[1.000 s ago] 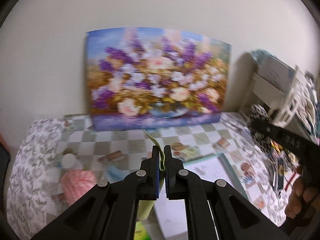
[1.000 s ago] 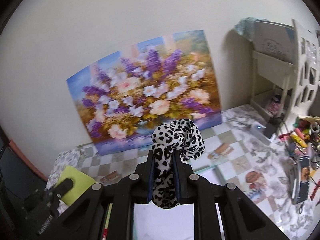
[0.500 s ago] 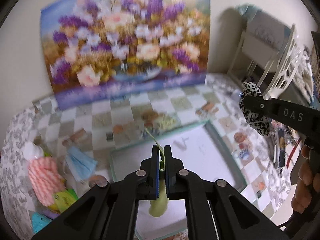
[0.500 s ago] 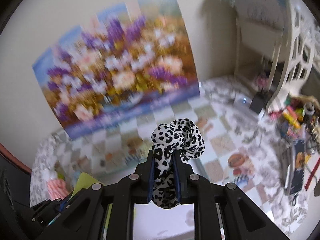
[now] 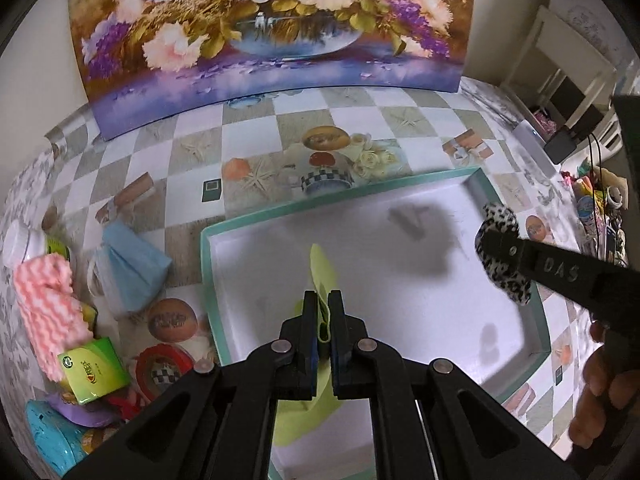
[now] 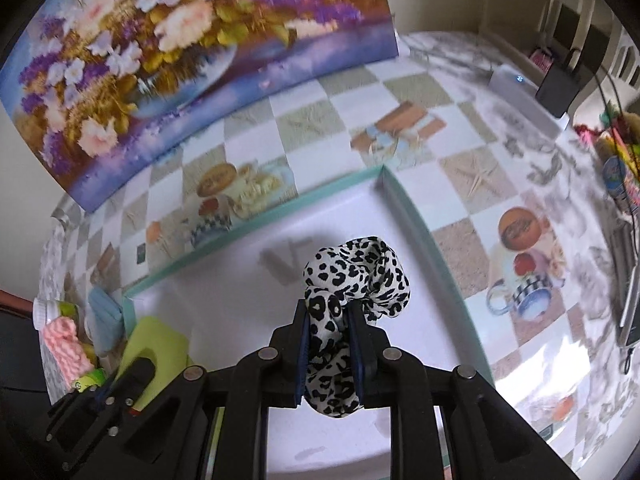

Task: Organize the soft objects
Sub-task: 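Lower the green cloth into the tray while the right tool drops the scrunchie there, then move both open tools back toward the pile of soft items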

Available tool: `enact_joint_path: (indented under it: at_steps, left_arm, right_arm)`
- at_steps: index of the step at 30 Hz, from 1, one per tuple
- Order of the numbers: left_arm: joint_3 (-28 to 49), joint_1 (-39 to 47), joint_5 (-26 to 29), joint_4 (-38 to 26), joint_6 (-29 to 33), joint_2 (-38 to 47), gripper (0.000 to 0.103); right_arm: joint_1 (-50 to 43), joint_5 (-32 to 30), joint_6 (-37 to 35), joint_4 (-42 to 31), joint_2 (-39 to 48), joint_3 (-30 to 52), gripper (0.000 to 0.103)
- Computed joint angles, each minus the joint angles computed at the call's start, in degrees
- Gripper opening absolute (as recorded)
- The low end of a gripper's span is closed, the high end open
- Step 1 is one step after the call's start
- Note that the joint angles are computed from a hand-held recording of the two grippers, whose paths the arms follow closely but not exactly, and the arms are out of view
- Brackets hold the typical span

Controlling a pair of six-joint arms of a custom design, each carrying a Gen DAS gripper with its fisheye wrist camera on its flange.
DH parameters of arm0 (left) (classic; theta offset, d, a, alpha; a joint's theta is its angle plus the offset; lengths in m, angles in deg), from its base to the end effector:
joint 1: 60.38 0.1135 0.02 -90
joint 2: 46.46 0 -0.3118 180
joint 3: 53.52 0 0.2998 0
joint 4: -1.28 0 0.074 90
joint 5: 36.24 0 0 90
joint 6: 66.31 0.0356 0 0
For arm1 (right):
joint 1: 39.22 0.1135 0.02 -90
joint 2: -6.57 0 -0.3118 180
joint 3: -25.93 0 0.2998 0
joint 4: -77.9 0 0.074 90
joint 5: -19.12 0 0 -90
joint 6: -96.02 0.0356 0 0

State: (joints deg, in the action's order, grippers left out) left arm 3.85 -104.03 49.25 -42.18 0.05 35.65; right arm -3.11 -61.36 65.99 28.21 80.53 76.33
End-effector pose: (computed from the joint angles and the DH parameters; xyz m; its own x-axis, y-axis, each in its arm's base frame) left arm 0.2119 -0.1982 0.1952 -0.8829 0.2898 -0.3695 0.3416 0.9363 -0.0820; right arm 0.1974 0.1367 0.1888 -0.8570 0.4317 -0.2813 0.3982 0.9014 0.1703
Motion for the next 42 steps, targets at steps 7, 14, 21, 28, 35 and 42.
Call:
enact_joint_path:
  at_steps: [7, 14, 21, 28, 35, 42]
  left_arm:
    - [0.55, 0.96, -0.01, -1.0, -0.02, -0.04, 0.024]
    - [1.37, 2.72, -0.18, -2.85, -0.12, -4.11, 0.048]
    - [1.89, 7.21, 0.15, -5.16, -0.33, -9.42, 0.076]
    - [1.01, 13.66, -1.76, -5.88, 1.07, -14.82, 0.093]
    - [-1.51, 25.58, -0.01, -4.34, 3.35, -19.75, 0.1]
    - [-3.98, 39.67, 2.91, -2.06, 7.75, -22.56, 0.102]
  right_arm:
    - [-0.06, -0.07, -0.29, -2.61, 1.89, 1.67, 0.049]
    - [3.16, 6.22, -0.33, -9.18, -1.35, 6.85, 0.06]
    - [8.12, 14.55, 1.48, -15.59, -4.51, 12.84, 0.077]
    - [12.47, 20.8, 3.21, -19.07, -5.8, 17.1, 0.101]
    - [14.99, 24.45, 4.65, -18.86, -5.9, 18.47, 0.103]
    - [16.0, 23.65, 4.1, -12.94, -3.6, 18.1, 0.103]
